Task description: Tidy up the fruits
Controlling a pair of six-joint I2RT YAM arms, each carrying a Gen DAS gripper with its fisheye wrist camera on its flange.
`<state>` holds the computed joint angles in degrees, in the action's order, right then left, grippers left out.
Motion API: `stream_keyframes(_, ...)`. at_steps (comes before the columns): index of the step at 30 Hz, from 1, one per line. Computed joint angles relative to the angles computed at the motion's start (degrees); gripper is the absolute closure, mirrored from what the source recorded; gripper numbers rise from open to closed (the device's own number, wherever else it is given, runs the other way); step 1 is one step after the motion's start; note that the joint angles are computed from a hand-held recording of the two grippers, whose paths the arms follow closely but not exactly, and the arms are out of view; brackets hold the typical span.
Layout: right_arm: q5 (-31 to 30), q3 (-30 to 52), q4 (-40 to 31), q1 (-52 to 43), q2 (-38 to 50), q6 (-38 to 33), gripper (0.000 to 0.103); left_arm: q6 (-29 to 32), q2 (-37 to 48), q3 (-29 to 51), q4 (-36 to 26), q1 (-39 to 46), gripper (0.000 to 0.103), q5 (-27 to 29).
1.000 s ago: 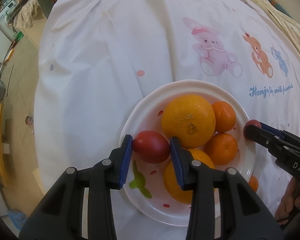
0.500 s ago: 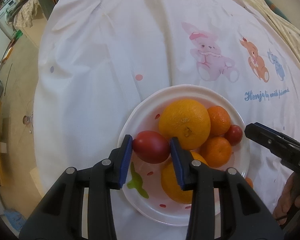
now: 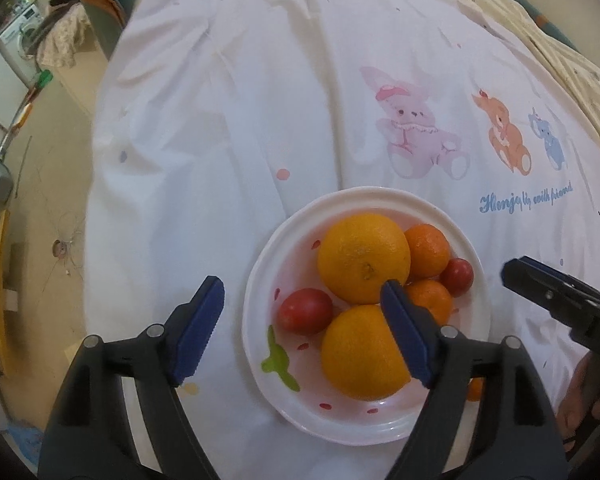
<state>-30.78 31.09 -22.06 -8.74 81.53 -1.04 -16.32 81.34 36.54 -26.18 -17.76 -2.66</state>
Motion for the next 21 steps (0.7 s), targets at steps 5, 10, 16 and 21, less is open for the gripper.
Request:
stream_keyframes(5, -0.7, -1.1, -5.7, -2.5, -8.0, -2.4, 0.037, -1.1, -8.6, -2.1, -3.5, -1.7, 0.025, -2.1)
stream_keyframes(10, -1.4, -2.0, -12.6, -6.1, -15.8, -6.4, 0.037, -3.1, -18.2, -3.9, -7.9, -7.0, 0.025, -6.1)
stream_keyframes(16, -4.6, -3.3, -22.5, -14.9, -22.6, -13.4, 0.037, -6.2, -27.0, -5.9, -14.3, -11.2, 0.025, -6.4)
stream_keyframes(21, -6.1, -4.1, -30.9, -21.9, -27.3, -21.0, 0.037, -11.3, -36.0, -7.9, -19.6, -16.3, 0.025, -8.4)
